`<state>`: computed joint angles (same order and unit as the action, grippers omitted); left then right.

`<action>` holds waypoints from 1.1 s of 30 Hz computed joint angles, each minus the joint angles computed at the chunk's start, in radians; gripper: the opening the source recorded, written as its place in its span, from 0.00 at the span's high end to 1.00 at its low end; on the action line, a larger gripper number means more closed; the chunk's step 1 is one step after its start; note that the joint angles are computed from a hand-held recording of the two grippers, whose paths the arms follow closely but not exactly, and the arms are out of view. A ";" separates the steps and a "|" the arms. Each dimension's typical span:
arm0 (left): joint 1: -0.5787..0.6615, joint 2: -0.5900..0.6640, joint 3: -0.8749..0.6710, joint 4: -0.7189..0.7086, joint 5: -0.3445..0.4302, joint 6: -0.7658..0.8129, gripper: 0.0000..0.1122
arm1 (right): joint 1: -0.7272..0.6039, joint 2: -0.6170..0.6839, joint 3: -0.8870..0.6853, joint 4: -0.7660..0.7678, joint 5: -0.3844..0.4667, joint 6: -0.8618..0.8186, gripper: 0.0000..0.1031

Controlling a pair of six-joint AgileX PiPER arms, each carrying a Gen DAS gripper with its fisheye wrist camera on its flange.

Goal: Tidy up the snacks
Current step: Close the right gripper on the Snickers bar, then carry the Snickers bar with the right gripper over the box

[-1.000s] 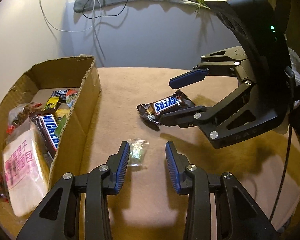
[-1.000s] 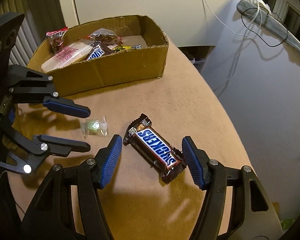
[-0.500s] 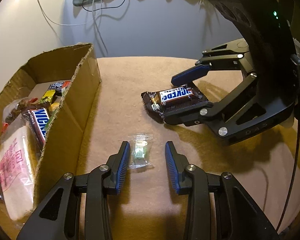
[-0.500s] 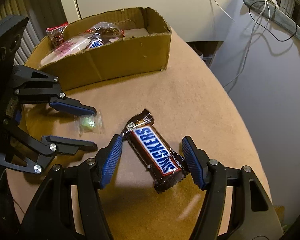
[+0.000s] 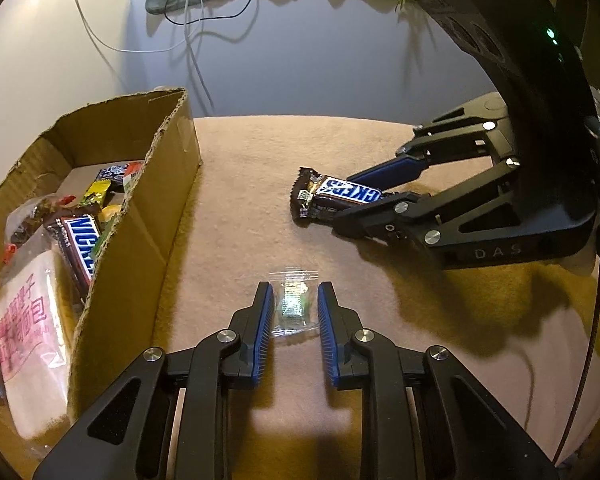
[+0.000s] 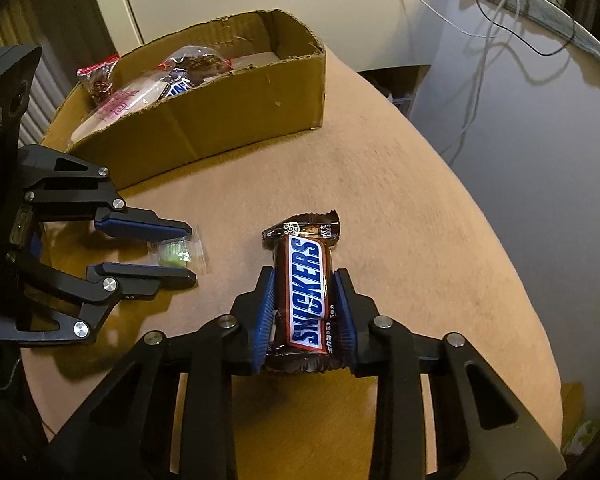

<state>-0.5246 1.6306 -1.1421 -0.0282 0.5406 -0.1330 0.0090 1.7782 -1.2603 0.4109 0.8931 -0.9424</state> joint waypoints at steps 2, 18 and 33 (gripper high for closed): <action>0.004 -0.009 0.004 -0.026 0.001 0.022 0.81 | 0.007 -0.026 0.028 -0.014 -0.015 0.029 0.71; 0.053 -0.214 0.105 -0.175 0.001 0.188 0.81 | 0.014 -0.302 0.186 -0.057 -0.037 0.252 0.71; 0.292 -0.411 0.190 -0.414 0.076 0.516 0.81 | 0.236 -0.405 0.121 -0.184 -0.042 0.602 0.71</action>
<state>-0.2329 1.2197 -0.9525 -0.4420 0.6169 0.3833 0.2448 1.3731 -1.1392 0.2268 0.8510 -0.3408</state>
